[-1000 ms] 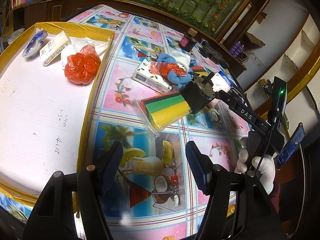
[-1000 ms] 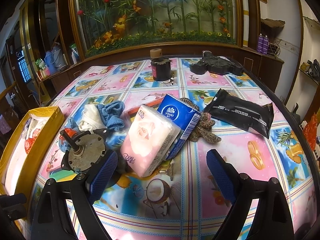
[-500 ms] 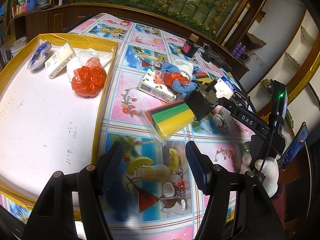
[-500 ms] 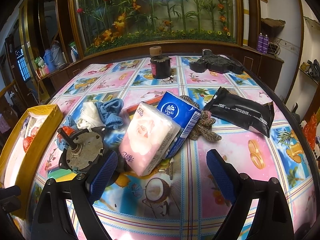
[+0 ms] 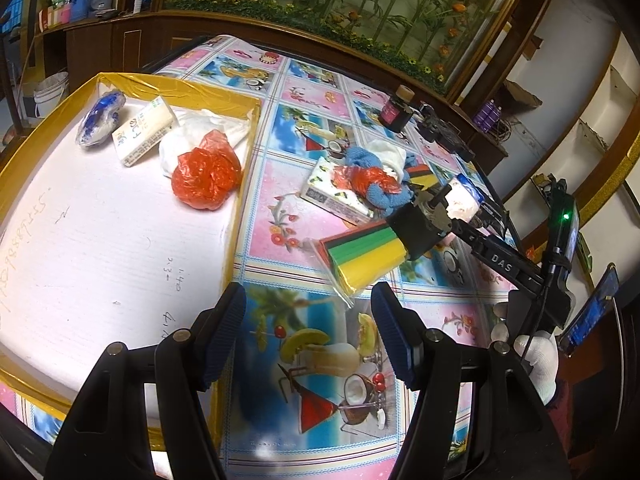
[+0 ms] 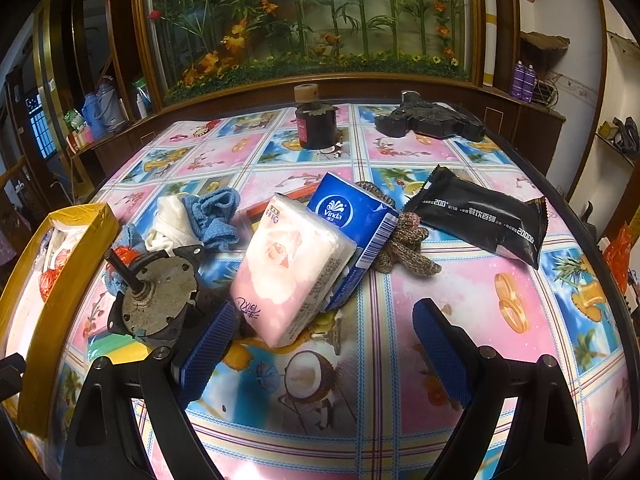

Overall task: Organize soft objects
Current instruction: 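Grasp the green-yellow sponge with left tool while right grasps pink tissue pack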

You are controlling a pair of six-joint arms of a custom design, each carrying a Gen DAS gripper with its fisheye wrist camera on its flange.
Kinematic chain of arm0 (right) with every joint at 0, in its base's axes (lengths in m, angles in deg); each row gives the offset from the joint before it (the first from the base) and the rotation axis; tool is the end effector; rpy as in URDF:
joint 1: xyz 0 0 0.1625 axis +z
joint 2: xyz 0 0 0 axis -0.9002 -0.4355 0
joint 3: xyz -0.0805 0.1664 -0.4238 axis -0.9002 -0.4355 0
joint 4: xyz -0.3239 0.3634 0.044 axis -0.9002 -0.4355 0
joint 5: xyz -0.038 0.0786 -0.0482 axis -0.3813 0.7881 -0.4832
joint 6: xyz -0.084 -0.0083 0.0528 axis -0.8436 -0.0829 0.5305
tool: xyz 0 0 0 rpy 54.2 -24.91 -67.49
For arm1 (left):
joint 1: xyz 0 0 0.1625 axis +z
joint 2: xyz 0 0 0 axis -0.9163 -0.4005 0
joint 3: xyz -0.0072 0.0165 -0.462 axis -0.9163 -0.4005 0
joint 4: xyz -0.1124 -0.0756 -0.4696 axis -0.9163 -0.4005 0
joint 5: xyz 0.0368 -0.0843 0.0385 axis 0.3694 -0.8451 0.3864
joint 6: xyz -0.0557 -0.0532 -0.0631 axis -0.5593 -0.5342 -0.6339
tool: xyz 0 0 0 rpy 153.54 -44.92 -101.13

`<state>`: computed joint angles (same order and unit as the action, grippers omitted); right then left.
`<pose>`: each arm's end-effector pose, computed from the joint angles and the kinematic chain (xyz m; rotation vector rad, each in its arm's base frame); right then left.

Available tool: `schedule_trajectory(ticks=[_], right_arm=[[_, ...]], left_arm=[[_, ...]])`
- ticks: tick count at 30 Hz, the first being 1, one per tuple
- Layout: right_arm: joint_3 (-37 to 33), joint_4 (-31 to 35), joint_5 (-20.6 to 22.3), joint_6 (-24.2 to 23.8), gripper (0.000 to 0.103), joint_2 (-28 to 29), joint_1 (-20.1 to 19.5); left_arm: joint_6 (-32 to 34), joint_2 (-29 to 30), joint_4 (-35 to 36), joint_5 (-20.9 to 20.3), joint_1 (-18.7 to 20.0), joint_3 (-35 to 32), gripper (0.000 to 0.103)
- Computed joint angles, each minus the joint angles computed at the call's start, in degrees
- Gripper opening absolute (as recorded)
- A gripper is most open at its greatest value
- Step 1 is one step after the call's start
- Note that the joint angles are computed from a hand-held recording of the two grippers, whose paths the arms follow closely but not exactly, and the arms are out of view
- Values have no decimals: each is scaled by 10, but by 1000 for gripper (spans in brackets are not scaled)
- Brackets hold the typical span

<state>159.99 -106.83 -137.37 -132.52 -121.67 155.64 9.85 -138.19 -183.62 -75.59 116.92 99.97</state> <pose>0.1361 -0.7944 0.2746 1.0051 -2.4087 0.7749 -0.2628 -0.6614 0.1175 -0.3139 2.3292 -1.1556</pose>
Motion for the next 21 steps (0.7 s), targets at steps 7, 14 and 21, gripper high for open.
schedule_trajectory(ticks=[7, 14, 21], right_arm=[[-15, 28, 4, 31, 90, 1, -4], [-20, 35, 18, 47, 90, 0, -7], [-42, 77, 58, 109, 91, -4, -24]], left_arm=[[23, -1, 21, 19, 0, -13, 64], [166, 55, 76, 19, 16, -100, 64], [286, 121, 142, 8, 38, -189, 64]])
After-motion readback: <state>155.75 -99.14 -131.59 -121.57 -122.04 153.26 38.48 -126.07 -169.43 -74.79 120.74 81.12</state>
